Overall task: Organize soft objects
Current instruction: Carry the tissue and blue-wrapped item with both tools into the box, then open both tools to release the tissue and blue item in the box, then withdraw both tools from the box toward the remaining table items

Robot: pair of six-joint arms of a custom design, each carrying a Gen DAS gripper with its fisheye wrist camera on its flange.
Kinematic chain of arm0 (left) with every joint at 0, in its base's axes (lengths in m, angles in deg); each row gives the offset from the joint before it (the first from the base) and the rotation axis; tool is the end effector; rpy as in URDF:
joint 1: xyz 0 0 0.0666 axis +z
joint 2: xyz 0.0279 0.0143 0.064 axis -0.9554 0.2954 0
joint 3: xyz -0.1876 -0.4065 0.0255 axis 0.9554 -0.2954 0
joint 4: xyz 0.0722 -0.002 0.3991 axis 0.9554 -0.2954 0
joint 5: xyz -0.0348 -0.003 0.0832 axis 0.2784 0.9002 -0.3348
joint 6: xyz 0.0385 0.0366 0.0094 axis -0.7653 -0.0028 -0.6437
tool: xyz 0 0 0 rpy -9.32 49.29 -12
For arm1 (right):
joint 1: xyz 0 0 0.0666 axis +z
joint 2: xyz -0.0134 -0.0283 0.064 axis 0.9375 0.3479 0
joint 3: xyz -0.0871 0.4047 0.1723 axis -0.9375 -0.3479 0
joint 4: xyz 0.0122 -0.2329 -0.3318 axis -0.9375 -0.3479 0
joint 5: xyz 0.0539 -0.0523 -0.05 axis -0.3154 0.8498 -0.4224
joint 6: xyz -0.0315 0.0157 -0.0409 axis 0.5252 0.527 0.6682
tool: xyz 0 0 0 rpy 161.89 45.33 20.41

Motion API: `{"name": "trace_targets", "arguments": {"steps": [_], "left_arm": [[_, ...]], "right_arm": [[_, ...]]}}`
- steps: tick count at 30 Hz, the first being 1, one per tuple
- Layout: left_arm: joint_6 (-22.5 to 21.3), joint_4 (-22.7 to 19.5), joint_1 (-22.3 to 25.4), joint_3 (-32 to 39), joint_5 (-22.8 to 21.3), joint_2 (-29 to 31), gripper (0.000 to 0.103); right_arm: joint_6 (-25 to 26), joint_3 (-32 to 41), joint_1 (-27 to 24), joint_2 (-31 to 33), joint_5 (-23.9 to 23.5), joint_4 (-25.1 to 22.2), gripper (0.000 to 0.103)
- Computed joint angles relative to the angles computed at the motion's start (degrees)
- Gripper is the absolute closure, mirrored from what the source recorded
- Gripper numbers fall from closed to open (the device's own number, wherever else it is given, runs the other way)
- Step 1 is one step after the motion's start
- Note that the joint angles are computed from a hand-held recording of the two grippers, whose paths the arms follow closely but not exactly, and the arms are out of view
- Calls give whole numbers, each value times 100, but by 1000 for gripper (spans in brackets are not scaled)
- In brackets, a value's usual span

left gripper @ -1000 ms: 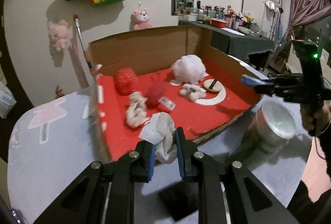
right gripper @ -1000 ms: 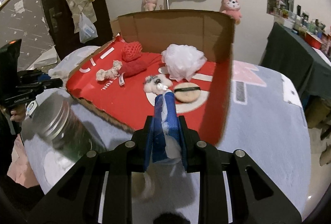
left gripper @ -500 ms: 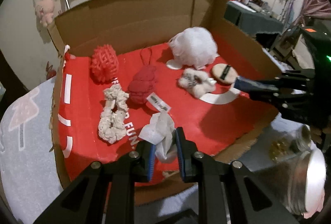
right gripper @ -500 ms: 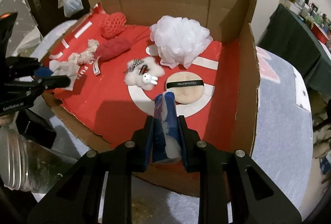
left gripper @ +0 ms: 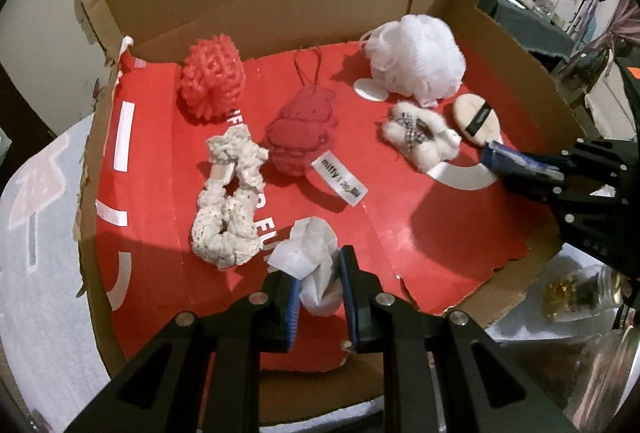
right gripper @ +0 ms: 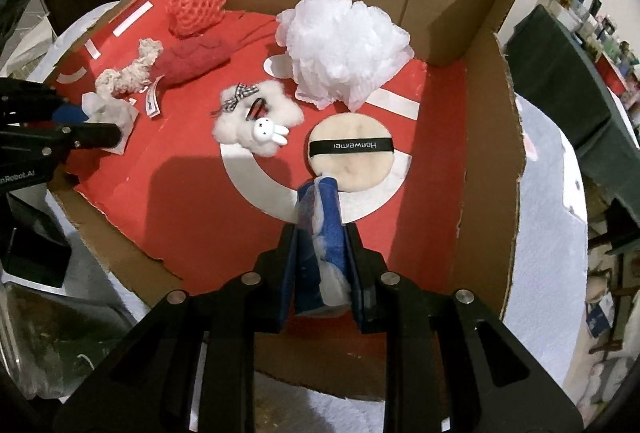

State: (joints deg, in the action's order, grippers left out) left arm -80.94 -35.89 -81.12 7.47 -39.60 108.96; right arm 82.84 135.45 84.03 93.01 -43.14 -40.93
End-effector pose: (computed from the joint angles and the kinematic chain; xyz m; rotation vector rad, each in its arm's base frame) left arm 0.6128 -0.0944 0.3428 0.4453 2.6975 -0.1713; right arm 0.6319 0.1620 0.3379 -0.5776 2.6167 0.0370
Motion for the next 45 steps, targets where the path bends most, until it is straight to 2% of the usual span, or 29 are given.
{"name": "trace_targets", "arguments": {"steps": [5,13,19,27,29,31,32,36,41,45], "left_arm": [[-2,-181,17,142,-11,92,83],[11,-200,-9,208,-85,146,80],[15,-143,-30,177,-135,121,71],[34,147,4,-28,-64,-115,48],[54,271,-1,-114,-53,-194,40],[72,400,1,-222,-53,-305,39],[75,453,2,-272,-53,-356,37],[132,791,4,-521,-97,-612,28],[328,1209,-14,-840,-106,-983,20],[408,1549,-34,-1142,-77,-1349,12]], "right_arm": [[-19,56,9,52,73,-88,80],[35,96,27,98,155,-165,80],[8,97,40,108,154,-165,80],[-9,99,46,112,152,-152,77],[-20,77,46,74,161,-137,71],[-34,48,39,35,42,-110,53],[-14,9,48,0,-33,-70,51],[36,-211,156,-180,290,242,40],[-99,-358,141,-413,422,388,39],[-228,-587,95,-764,451,575,31]]}}
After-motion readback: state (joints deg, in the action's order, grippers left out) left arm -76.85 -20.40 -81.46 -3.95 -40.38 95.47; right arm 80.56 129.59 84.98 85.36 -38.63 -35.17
